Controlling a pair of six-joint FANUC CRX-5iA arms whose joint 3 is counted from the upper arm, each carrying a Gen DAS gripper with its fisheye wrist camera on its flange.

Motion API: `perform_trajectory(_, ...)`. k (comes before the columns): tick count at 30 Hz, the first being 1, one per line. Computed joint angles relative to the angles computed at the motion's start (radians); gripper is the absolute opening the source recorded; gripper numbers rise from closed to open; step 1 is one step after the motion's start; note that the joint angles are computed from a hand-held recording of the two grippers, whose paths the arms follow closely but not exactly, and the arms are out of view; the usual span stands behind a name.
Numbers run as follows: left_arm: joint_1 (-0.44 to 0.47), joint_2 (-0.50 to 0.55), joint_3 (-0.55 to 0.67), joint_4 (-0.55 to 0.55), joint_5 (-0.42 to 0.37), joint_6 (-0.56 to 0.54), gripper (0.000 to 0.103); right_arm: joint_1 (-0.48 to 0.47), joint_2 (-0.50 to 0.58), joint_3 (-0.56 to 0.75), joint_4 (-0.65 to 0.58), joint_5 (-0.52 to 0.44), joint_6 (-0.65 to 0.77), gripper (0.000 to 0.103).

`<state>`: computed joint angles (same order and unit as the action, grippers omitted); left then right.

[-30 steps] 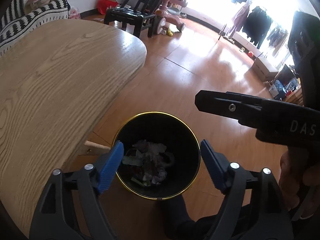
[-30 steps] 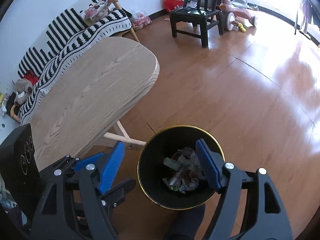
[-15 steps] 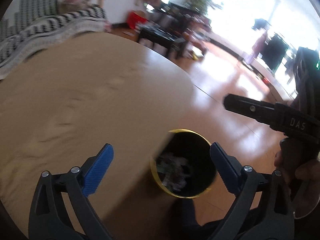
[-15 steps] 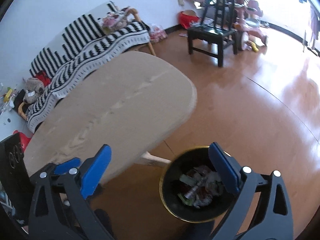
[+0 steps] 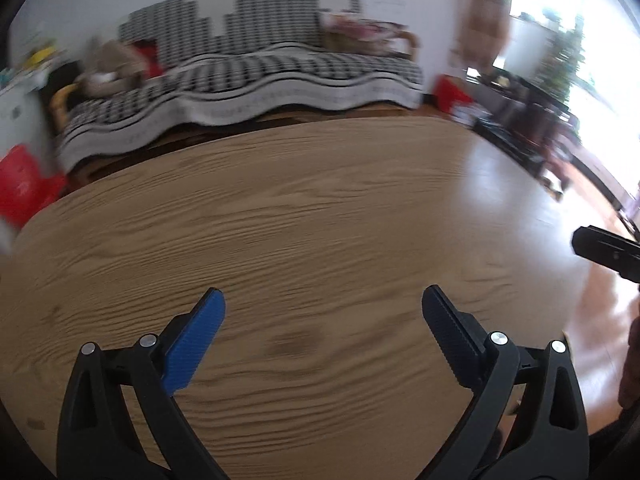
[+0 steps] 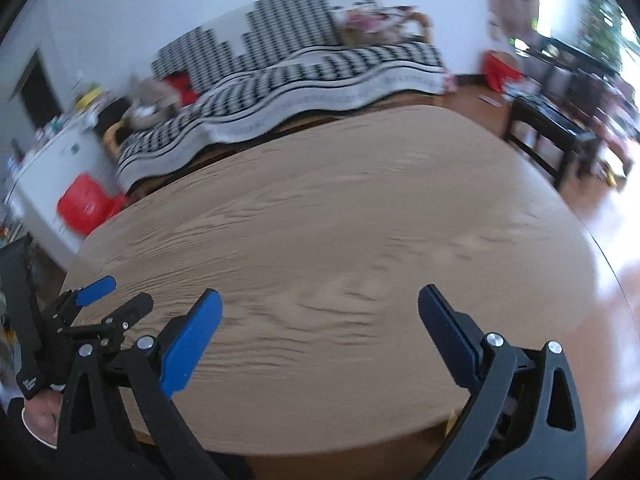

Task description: Collect trash

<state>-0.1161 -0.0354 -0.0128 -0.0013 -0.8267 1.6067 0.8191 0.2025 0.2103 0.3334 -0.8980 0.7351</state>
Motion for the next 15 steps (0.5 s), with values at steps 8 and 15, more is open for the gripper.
perform_trajectory(8,0.175,-0.064,-0.056,-0.025,-0.034,0.052,0.096,0.086,0.172,0.167,0.041,0.013,0.103,0.095)
perform_trajectory(15,0.222,-0.076,-0.065,0.003,-0.047,0.044,0.096,0.111,0.252,0.249,0.043,-0.005,0.141,0.095)
